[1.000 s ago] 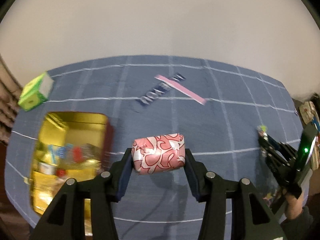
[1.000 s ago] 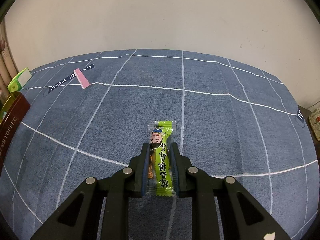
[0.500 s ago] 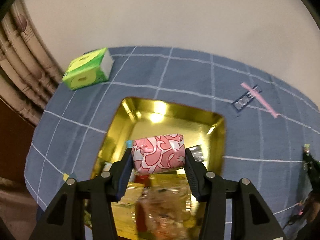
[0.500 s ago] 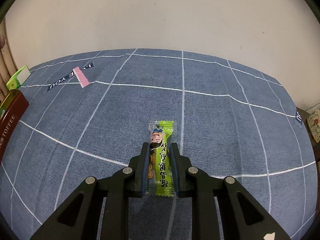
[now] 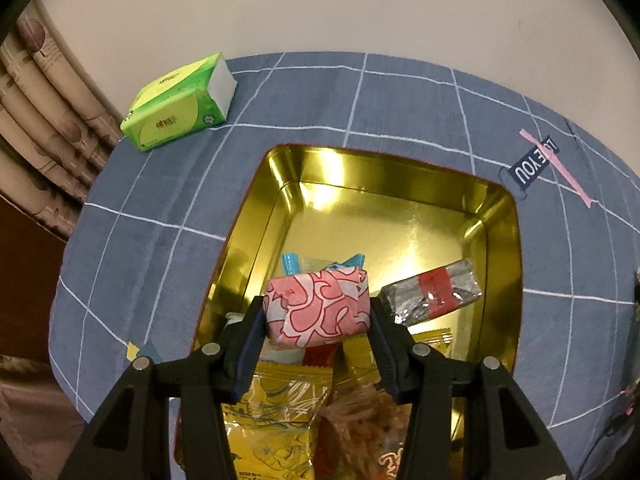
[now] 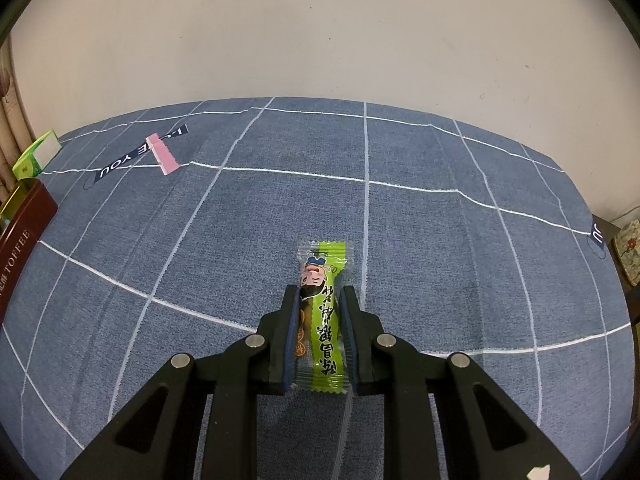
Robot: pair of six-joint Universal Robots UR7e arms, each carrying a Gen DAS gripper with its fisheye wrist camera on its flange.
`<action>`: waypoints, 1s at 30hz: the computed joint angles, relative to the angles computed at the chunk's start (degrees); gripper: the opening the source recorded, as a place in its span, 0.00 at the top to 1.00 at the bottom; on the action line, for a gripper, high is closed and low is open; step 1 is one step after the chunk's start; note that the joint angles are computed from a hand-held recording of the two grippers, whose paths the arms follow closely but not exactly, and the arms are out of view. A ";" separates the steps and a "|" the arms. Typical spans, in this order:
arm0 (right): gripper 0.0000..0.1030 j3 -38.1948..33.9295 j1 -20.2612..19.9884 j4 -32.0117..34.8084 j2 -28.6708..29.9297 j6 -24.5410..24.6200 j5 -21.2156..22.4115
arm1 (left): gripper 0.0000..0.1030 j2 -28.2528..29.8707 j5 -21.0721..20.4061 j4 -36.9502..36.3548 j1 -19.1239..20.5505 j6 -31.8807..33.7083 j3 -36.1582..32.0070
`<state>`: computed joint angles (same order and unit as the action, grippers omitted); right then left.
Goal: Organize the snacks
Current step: 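Carry the pink candy into the tin and open the left gripper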
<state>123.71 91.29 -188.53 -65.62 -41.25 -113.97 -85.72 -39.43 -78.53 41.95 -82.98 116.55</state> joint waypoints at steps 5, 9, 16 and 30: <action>0.82 0.01 0.10 -0.28 0.09 -0.23 -0.27 | 0.51 0.02 -0.09 0.64 0.29 -0.09 0.02; 0.82 0.02 0.29 -0.91 0.40 -0.63 -0.72 | 0.51 0.25 -0.19 1.42 0.36 0.85 -0.21; 0.82 0.24 0.48 -1.63 0.57 -0.37 -1.30 | 0.51 -0.39 -1.13 -0.26 0.41 1.95 0.47; 0.84 0.64 2.68 -1.64 0.31 2.65 -3.64 | 0.41 -1.34 1.43 5.72 -3.98 -1.75 0.31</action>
